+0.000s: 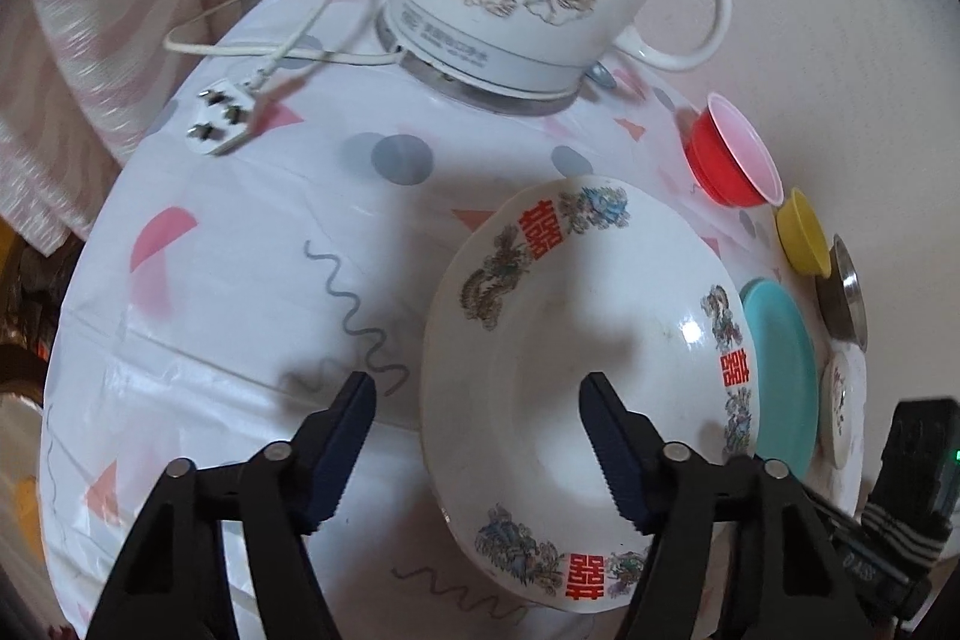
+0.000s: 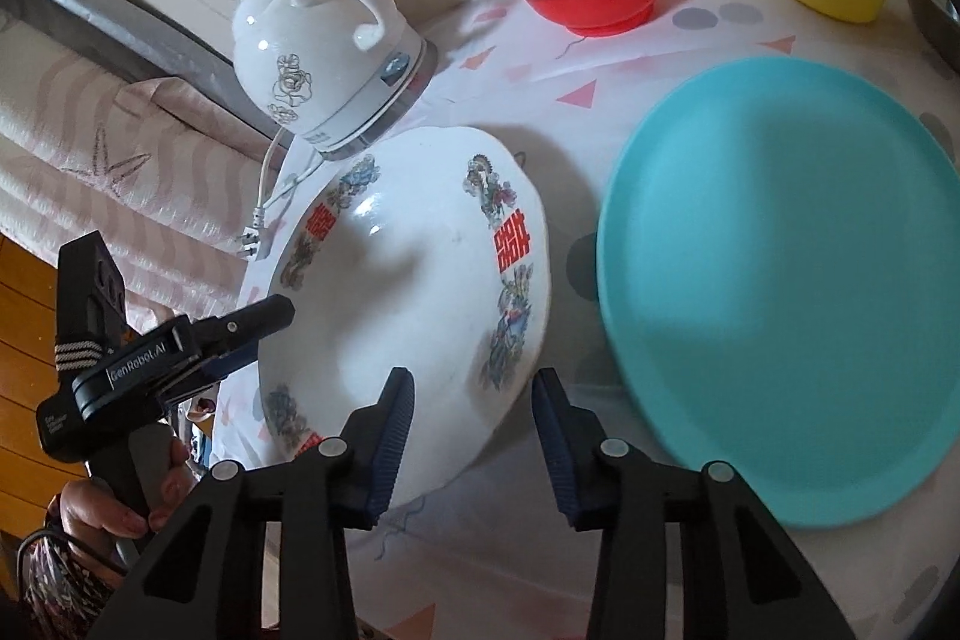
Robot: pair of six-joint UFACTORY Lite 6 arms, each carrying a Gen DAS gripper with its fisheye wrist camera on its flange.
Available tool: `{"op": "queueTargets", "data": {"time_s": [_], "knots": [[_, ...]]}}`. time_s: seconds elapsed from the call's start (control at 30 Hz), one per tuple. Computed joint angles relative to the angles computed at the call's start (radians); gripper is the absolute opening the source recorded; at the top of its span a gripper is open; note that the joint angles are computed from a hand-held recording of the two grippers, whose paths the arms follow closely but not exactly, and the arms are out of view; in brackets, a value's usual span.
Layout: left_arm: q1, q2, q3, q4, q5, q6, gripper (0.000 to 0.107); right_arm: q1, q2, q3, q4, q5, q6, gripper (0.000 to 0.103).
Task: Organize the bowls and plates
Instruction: 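Move the right gripper to the rim of the large white character plate, then close the right gripper on the white plate rim and lift it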
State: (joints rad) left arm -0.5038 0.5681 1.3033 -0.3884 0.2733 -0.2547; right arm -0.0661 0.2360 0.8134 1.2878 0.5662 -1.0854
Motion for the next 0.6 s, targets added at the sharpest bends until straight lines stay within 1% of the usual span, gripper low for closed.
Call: {"op": "queueTargets", "data": {"time_s": [0.07, 0.2, 0.23, 0.27, 0.3, 0.33, 0.4, 0.47, 0.5, 0.53, 0.6], "knots": [[-0.003, 0.014, 0.014, 0.011, 0.004, 0.009, 0.061, 0.01, 0.023, 0.02, 0.0, -0.009, 0.008, 0.036], [-0.01, 0.052, 0.052, 0.042, 0.014, 0.016, 0.058, 0.015, 0.066, 0.052, 0.022, -0.014, 0.012, 0.036], [-0.01, 0.063, 0.063, 0.052, 0.017, 0.017, 0.057, 0.014, 0.078, 0.058, 0.026, -0.013, 0.013, 0.034], [-0.011, 0.076, 0.077, 0.075, 0.026, 0.007, 0.052, 0.016, 0.088, 0.066, 0.021, -0.016, 0.021, 0.031], [-0.011, 0.087, 0.087, 0.08, 0.031, 0.013, 0.049, 0.018, 0.097, 0.072, 0.016, -0.016, 0.03, 0.03], [-0.011, 0.099, 0.099, 0.088, 0.036, 0.016, 0.048, 0.021, 0.11, 0.082, 0.006, -0.017, 0.041, 0.03], [-0.022, 0.103, 0.108, 0.168, 0.036, -0.038, 0.046, 0.035, 0.117, 0.091, -0.011, -0.033, 0.053, 0.026], [-0.028, 0.112, 0.121, 0.188, 0.039, -0.027, 0.04, 0.046, 0.116, 0.097, -0.027, -0.048, 0.058, 0.025], [-0.031, 0.121, 0.136, 0.233, 0.056, -0.062, 0.038, 0.052, 0.117, 0.1, -0.034, -0.058, 0.061, 0.024], [-0.039, 0.126, 0.14, 0.292, 0.05, -0.107, 0.037, 0.055, 0.114, 0.098, -0.032, -0.066, 0.055, 0.022], [-0.045, 0.128, 0.136, 0.341, 0.032, -0.133, 0.037, 0.048, 0.114, 0.093, -0.014, -0.06, 0.023, 0.022]]}}
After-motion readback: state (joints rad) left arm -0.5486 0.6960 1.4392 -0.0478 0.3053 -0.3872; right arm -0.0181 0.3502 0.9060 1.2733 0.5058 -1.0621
